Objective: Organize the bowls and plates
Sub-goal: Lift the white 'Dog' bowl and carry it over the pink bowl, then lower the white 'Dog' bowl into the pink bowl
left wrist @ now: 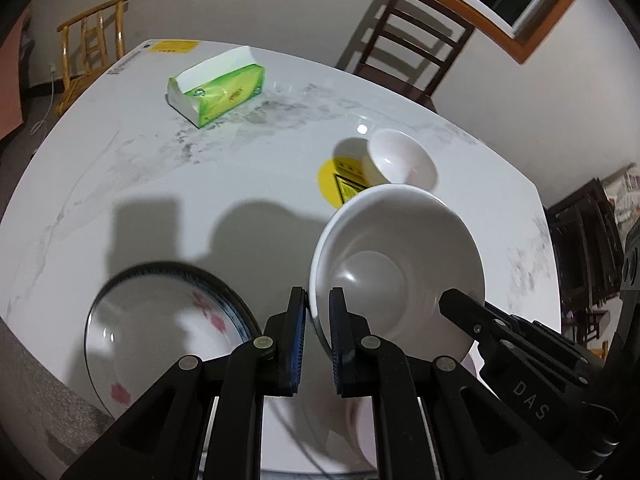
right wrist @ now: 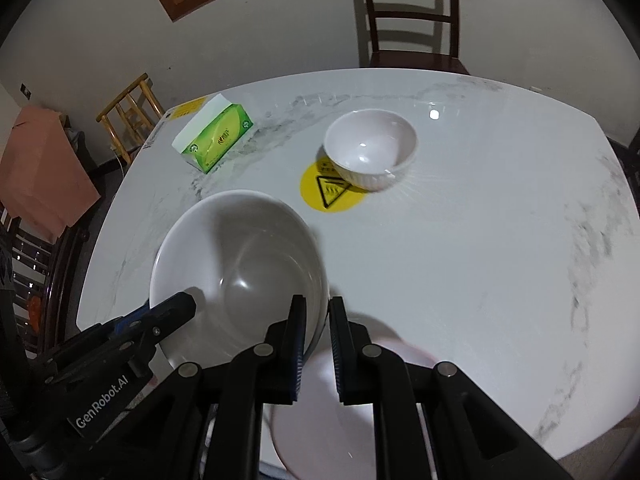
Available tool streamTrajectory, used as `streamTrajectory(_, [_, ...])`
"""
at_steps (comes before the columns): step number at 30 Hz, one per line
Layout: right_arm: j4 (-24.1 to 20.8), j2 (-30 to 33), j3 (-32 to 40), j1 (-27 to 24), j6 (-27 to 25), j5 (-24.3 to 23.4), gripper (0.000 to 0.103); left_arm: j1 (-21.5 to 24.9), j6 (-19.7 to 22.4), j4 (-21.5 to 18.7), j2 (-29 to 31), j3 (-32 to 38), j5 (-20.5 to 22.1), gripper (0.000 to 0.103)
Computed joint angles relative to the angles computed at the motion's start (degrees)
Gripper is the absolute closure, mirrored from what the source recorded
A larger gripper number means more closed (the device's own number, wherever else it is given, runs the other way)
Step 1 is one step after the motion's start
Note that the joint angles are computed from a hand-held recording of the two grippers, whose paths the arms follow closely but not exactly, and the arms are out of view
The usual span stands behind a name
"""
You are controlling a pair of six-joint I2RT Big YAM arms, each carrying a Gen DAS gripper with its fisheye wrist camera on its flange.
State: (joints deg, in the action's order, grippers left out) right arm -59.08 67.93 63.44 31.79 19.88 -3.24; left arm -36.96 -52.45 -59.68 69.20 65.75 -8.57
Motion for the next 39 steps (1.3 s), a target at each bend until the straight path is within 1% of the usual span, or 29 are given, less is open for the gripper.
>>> streamTrajectory(3, [-0.94,-3.62,-2.29,-0.93,-0.30,0.21,0.091,-3.28,-1.29,-1.18,0.06,0.68,-1.11,0.094])
streamTrajectory(6, [-1.86,-6.82,-4.67,-1.93,-0.61,0.36,0.091,-5.70,-2.46,-1.50,0.24,0.87,-1.26,0.094])
streamTrajectory(10, [-2.82,-9.93,-7.62,-3.75,-1.10,-0.33,0.091,-9.38,-4.27,-1.99,1.32,1.25,-1.73,0.094])
streamTrajectory(14, [-3.28,-12.17,-10.58,-5.52,-1.59,-0.68,0.091,-11.66,-5.07,-1.93,3.00,1.42,-1.32,0.094])
streamTrajectory(20, [-3.59,-13.25,-13.37,-7.47,-2.83,-1.96,0.091,-13.34,-6.23,-1.41,4.84,0.96,-0.27,0.094])
streamTrajectory(27, [-3.18,-12.42,-15.07,-8.90,-3.49,-3.22,0.091,-14.09,-6.78,-1.29,6.54,0.55,0.43,0.094])
streamTrajectory(32, [-2.81,-11.60,-15.63,-8.88,-3.72,-3.23,0.091,-14.03,-6.56,-1.54,7.70,0.46,0.82,0.094])
streamTrajectory(39, [-2.41,-9.28,-15.29,-8.24,-3.59,-3.04,0.090,-14.11,-6.20,-2.39,9.03,0.94,0.07,0.094])
